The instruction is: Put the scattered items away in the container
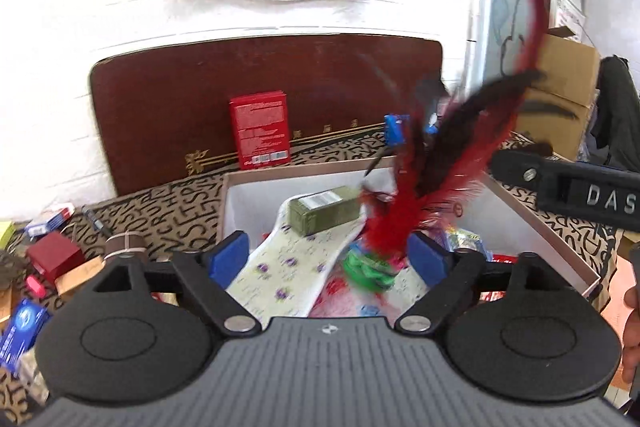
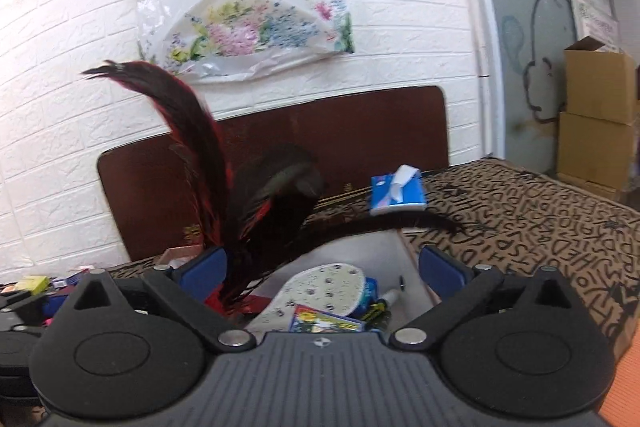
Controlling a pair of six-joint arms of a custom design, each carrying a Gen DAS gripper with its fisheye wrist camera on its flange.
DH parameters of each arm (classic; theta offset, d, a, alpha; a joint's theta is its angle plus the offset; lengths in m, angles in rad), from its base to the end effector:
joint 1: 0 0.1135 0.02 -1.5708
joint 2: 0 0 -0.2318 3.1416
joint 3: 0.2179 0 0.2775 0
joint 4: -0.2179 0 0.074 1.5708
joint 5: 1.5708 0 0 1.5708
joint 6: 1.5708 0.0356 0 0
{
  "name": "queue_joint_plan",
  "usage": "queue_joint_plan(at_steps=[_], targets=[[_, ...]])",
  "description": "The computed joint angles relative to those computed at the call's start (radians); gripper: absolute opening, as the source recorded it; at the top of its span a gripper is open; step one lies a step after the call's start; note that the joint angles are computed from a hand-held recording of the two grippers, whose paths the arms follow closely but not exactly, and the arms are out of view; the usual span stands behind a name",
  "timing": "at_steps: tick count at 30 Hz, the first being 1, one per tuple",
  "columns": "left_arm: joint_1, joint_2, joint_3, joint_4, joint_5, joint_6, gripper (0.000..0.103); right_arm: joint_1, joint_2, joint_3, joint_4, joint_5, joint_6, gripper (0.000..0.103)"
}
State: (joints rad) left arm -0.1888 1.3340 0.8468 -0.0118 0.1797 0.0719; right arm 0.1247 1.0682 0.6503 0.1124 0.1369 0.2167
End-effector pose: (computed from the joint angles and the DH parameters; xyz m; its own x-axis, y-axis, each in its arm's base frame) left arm 0.3218 -0.0680 0.2128 -0.4445 0.1569 -0.8819 0.3717 0.9281 -0.0222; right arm 0.2829 0.0306 0.2286 -0.2902 0.1783 -0.9402 0.0700 0.9838 0.1650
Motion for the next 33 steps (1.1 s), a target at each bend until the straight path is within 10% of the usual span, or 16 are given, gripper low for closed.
queue_joint_plan(at_steps=[13,19,33], targets=[[-0.022,-0.112,-0.051,-0.033,-0.116,-0.028,0.103,0.145,-0.211,-0.108,0.052,0.428,-0.24,0.103],[-0.088,-0.162,-0.117,0.01,-0.22,-0.017,0.103,0.11,-0.389,-0.211,-0.041,0.299,-0.142,0.103],[-0.096,-0.152,-0.171,0.054,-0.271,-0.147,0.103,0.067,-0.275,-0.262,-0.089,0.186,0.019,0.103]])
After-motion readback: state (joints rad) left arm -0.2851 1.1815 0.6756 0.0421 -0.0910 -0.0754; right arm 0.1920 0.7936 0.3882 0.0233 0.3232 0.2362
